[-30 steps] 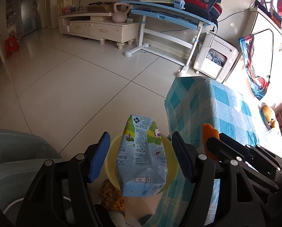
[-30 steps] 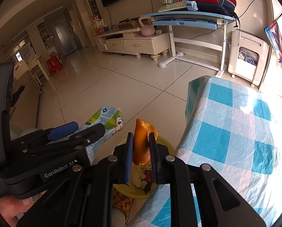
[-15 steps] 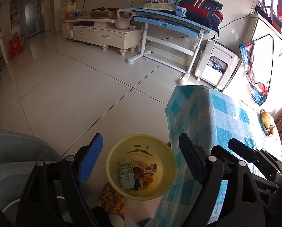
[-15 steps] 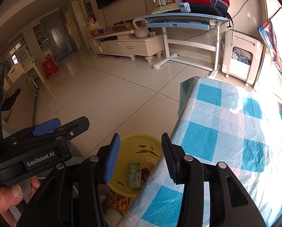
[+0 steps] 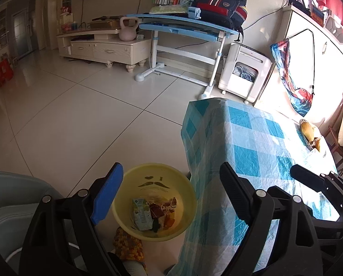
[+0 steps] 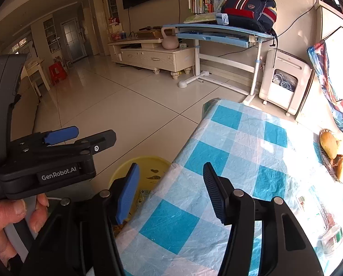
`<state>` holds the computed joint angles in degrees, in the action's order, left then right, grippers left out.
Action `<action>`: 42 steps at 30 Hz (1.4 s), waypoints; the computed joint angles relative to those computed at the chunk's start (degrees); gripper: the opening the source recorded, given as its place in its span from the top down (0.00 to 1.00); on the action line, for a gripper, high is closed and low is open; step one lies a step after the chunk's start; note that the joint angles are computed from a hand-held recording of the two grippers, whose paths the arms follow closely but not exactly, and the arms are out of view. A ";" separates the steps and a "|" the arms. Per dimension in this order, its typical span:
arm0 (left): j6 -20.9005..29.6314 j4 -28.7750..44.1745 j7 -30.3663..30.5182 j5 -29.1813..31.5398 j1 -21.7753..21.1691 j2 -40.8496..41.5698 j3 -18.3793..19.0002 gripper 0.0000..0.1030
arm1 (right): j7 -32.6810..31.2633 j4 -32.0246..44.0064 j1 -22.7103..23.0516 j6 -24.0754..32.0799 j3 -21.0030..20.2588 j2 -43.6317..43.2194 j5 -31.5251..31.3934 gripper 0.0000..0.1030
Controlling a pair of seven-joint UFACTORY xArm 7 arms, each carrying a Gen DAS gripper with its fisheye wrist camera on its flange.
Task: Collect trash
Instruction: 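Move both open grippers back over the table, then grasp the clear plastic bottle with the left gripper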
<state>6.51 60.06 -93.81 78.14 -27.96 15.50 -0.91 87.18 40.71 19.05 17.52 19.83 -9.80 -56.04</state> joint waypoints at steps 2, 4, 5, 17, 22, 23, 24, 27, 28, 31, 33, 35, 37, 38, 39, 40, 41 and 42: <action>0.50 0.39 0.89 -0.28 -0.70 0.22 -0.62 0.20 | -1.56 -2.17 0.22 0.71 -0.45 -2.71 1.73 0.42; 0.97 0.82 1.43 -0.49 -1.54 0.45 -1.09 0.20 | -3.44 -4.56 -0.06 2.03 -0.25 -5.71 3.83 0.41; 0.84 1.11 1.49 -0.60 -1.87 0.58 -1.23 0.20 | -4.55 -5.87 -0.36 2.42 -0.26 -7.35 5.14 0.41; 1.04 6.59 5.45 -3.16 -8.92 4.30 -1.92 0.20 | -14.75 -22.40 -4.89 10.06 -2.45 -29.65 20.88 0.34; 0.51 8.16 8.35 -6.36 -11.17 5.78 -1.00 0.20 | -18.01 -24.56 -8.12 6.93 -2.30 -28.63 24.80 0.30; 0.37 8.33 9.35 -7.46 -11.43 6.00 -0.80 0.20 | -18.95 -25.05 -8.64 6.32 -2.32 -28.35 25.49 0.29; 0.12 8.45 10.27 -8.53 -11.70 6.21 -0.50 0.20 | -19.59 -25.23 -9.17 5.99 -1.99 -27.84 26.23 0.28; -1.17 8.51 13.67 -12.53 -11.93 6.80 0.10 0.20 | -21.45 -26.01 -10.67 3.57 -1.69 -25.76 28.84 0.28; -1.66 8.43 14.75 -13.96 -11.92 6.92 0.23 0.20 | -21.81 -26.20 -11.18 2.81 -1.21 -25.39 29.51 0.27; -4.05 7.92 19.27 -19.79 -10.51 7.50 -0.86 0.19 | -24.97 -26.43 -9.89 0.70 -2.01 -24.24 32.80 0.29; -4.79 7.59 23.46 -24.15 -8.84 7.93 -2.84 0.19 | -27.19 -26.24 -7.83 -1.20 -2.51 -22.97 35.44 0.32; -5.10 7.22 28.08 -28.25 -6.55 8.35 -5.72 0.19 | -29.62 -25.92 -4.94 -4.10 -3.17 -21.33 38.26 0.32; -5.49 6.84 32.01 -31.78 -4.42 8.81 -8.47 0.19 | -34.81 -25.71 1.48 -8.26 -7.21 -18.86 42.71 0.31; -5.66 6.61 33.67 -33.28 -3.51 8.95 -9.64 0.19 | -37.57 -25.50 4.92 -9.67 -9.28 -17.96 44.70 0.30; -5.67 6.41 35.38 -34.79 -2.48 9.12 -10.94 0.19 | -39.96 -25.37 7.92 -10.73 -10.85 -17.60 46.35 0.28; -5.56 6.24 36.98 -36.25 -1.53 9.30 -12.18 0.19 | -42.17 -25.61 10.75 -11.47 -12.68 -17.91 48.02 0.28; -5.26 6.25 38.48 -37.66 -0.74 9.62 -13.35 0.19 | -43.88 -25.90 12.57 -11.55 -13.74 -18.76 49.56 0.27; -4.95 6.20 40.03 -39.07 0.14 9.89 -14.61 0.19 | -43.86 -26.26 12.00 -10.23 -12.72 -20.46 49.74 0.26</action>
